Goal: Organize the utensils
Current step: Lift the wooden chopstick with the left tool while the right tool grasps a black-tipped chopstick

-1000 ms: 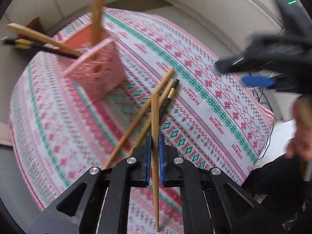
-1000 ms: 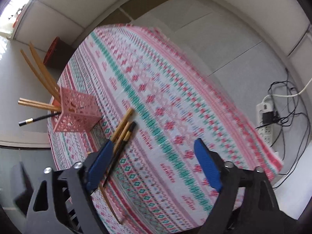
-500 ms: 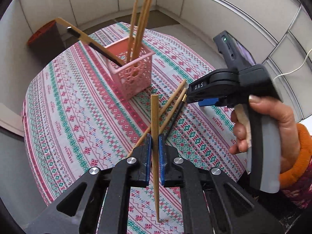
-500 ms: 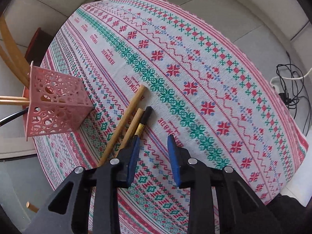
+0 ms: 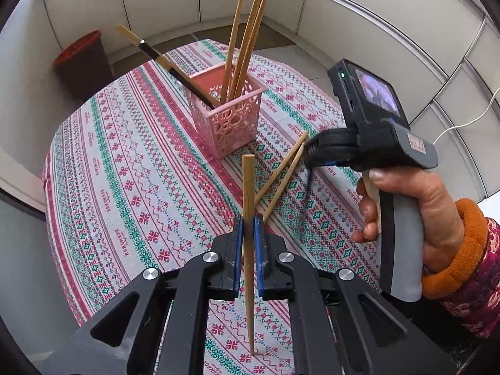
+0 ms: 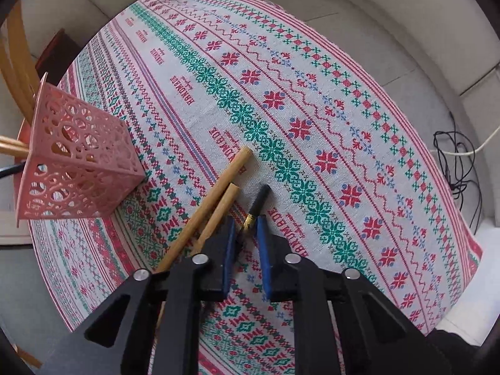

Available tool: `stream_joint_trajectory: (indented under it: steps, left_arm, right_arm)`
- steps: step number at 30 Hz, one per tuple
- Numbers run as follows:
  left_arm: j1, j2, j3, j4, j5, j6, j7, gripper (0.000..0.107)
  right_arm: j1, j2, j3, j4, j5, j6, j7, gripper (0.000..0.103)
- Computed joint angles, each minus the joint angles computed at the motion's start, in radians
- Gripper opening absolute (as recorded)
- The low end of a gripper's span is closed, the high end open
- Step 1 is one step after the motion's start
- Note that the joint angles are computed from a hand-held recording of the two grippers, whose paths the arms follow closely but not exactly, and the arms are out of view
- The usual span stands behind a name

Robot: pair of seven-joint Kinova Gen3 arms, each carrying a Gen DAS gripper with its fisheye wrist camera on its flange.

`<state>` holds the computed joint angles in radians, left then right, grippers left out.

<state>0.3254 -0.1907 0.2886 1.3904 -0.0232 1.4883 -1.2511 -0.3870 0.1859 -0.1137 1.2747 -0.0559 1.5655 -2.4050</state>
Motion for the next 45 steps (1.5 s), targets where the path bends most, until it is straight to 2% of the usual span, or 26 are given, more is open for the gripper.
stream_joint_trajectory:
  steps: [3, 6, 9, 11, 12, 14, 15, 19, 22, 24, 25, 26, 29, 31, 37, 41, 45]
  left_arm:
    - [0.001, -0.008, 0.000, -0.012, 0.003, -0.004, -0.002, 0.007]
    - [-0.005, -0.027, -0.002, -0.031, 0.005, -0.005, -0.003, 0.007]
    - [-0.015, -0.037, 0.003, -0.045, -0.001, 0.000, -0.003, 0.007]
    - [-0.017, -0.026, -0.013, -0.044, 0.030, 0.015, -0.022, 0.009]
    - [-0.009, -0.009, -0.027, -0.035, 0.047, 0.023, -0.030, 0.013]
    - [-0.021, 0.038, -0.015, 0.000, 0.052, 0.030, 0.003, 0.045]
    - [-0.016, 0.075, -0.003, 0.018, 0.038, 0.035, 0.037, 0.046]
    - [0.036, 0.179, -0.006, 0.066, -0.021, 0.000, 0.140, 0.046]
    - [0.076, 0.223, -0.025, 0.068, -0.072, -0.055, 0.221, 0.046]
    - [0.092, 0.248, -0.039, 0.052, -0.082, -0.062, 0.240, 0.046]
    - [0.104, 0.262, -0.042, 0.042, -0.094, -0.056, 0.247, 0.041]
    - [0.124, 0.285, -0.050, 0.024, -0.110, -0.035, 0.258, 0.023]
    - [0.150, 0.305, -0.054, 0.003, -0.132, -0.029, 0.266, 0.008]
    - [0.158, 0.290, -0.060, -0.009, -0.128, -0.036, 0.258, 0.007]
    - [0.138, 0.161, -0.054, -0.034, -0.092, -0.049, 0.183, 0.007]
    - [0.129, 0.076, -0.006, -0.073, -0.116, -0.039, 0.174, 0.007]
    - [0.084, 0.007, 0.029, -0.122, -0.134, -0.040, 0.163, 0.007]
  right_arm:
    - [0.057, -0.037, 0.015, 0.064, -0.082, -0.077, 0.041, 0.007]
    - [0.094, -0.098, 0.020, 0.091, -0.115, -0.122, 0.095, 0.007]
    - [0.102, -0.151, 0.012, 0.055, -0.107, -0.109, 0.159, 0.007]
    - [0.108, -0.182, 0.011, 0.031, -0.108, -0.095, 0.205, 0.007]
    - [0.113, -0.197, 0.012, 0.018, -0.115, -0.087, 0.232, 0.007]
    - [0.121, -0.218, 0.015, -0.006, -0.123, -0.074, 0.275, 0.007]
    - [0.121, -0.235, 0.012, -0.008, -0.120, -0.078, 0.289, 0.007]
    - [0.140, -0.285, 0.030, 0.016, -0.156, -0.072, 0.350, 0.007]
    - [0.158, -0.299, 0.039, 0.018, -0.165, -0.064, 0.375, 0.007]
    - [0.173, -0.302, 0.052, 0.018, -0.180, -0.058, 0.391, 0.007]
    - [0.183, -0.302, 0.064, 0.022, -0.197, -0.056, 0.406, 0.007]
    - [0.191, -0.299, 0.072, 0.022, -0.205, -0.052, 0.419, 0.007]
    - [0.215, -0.297, 0.085, 0.027, -0.220, -0.044, 0.441, 0.007]
    - [0.227, -0.297, 0.091, 0.020, -0.233, -0.042, 0.451, 0.007]
    - [0.231, -0.316, 0.085, -0.037, -0.252, -0.036, 0.490, 0.007]
    - [0.222, -0.325, 0.076, -0.084, -0.250, -0.014, 0.499, 0.007]
    - [0.220, -0.333, 0.085, -0.158, -0.260, 0.004, 0.502, 0.007]
